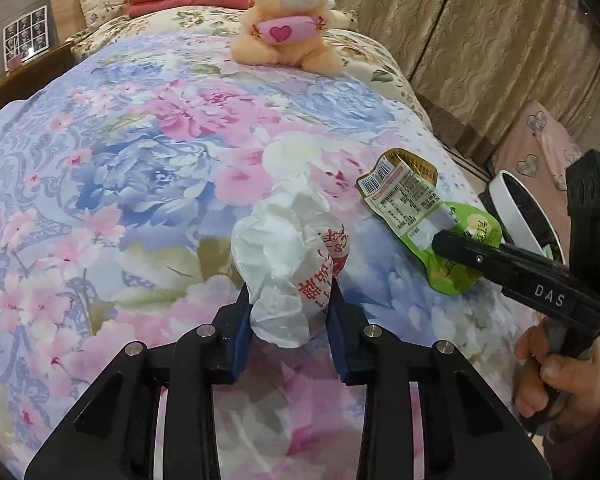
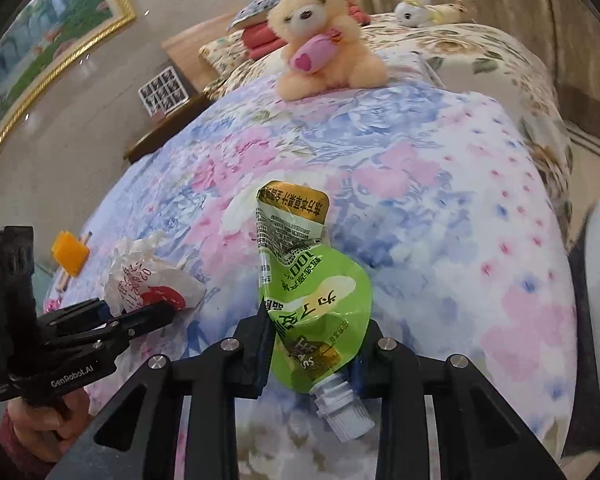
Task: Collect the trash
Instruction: 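Carry the white paper bag and green pouch over the bin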
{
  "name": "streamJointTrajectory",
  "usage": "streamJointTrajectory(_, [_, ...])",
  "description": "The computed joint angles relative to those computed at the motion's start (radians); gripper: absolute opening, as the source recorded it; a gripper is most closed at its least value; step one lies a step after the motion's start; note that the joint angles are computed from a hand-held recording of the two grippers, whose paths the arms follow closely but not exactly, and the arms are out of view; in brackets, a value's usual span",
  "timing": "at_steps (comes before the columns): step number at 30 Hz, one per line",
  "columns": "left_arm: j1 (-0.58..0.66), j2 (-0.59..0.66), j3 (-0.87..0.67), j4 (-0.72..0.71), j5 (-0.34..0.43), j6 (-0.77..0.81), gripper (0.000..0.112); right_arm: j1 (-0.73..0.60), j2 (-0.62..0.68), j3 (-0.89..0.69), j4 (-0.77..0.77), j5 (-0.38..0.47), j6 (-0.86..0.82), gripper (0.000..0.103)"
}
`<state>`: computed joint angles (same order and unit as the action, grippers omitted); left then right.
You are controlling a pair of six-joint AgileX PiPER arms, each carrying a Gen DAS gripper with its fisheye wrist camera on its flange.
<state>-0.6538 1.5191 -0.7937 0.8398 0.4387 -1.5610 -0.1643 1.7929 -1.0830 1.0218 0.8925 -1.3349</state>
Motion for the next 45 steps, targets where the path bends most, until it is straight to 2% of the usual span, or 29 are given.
streamJointTrajectory(15, [-0.135,0.078,-0.151,-0.066,0.079,0.073,0.030,-0.198,-0.077,0.044,0.035,0.130,-0.074,0.030])
streamJointTrajectory(26, [-0.203,0.143,-0.287,-0.099,0.147,0.149,0.030,-0.342,-0.084,0.008,0.038,0.216,-0.096,0.030])
streamJointTrajectory(45, [-0.248,0.283,-0.537,-0.180,0.201,0.319,0.030,-0.500,-0.043,-0.091,0.030,0.282,-0.078,0.030])
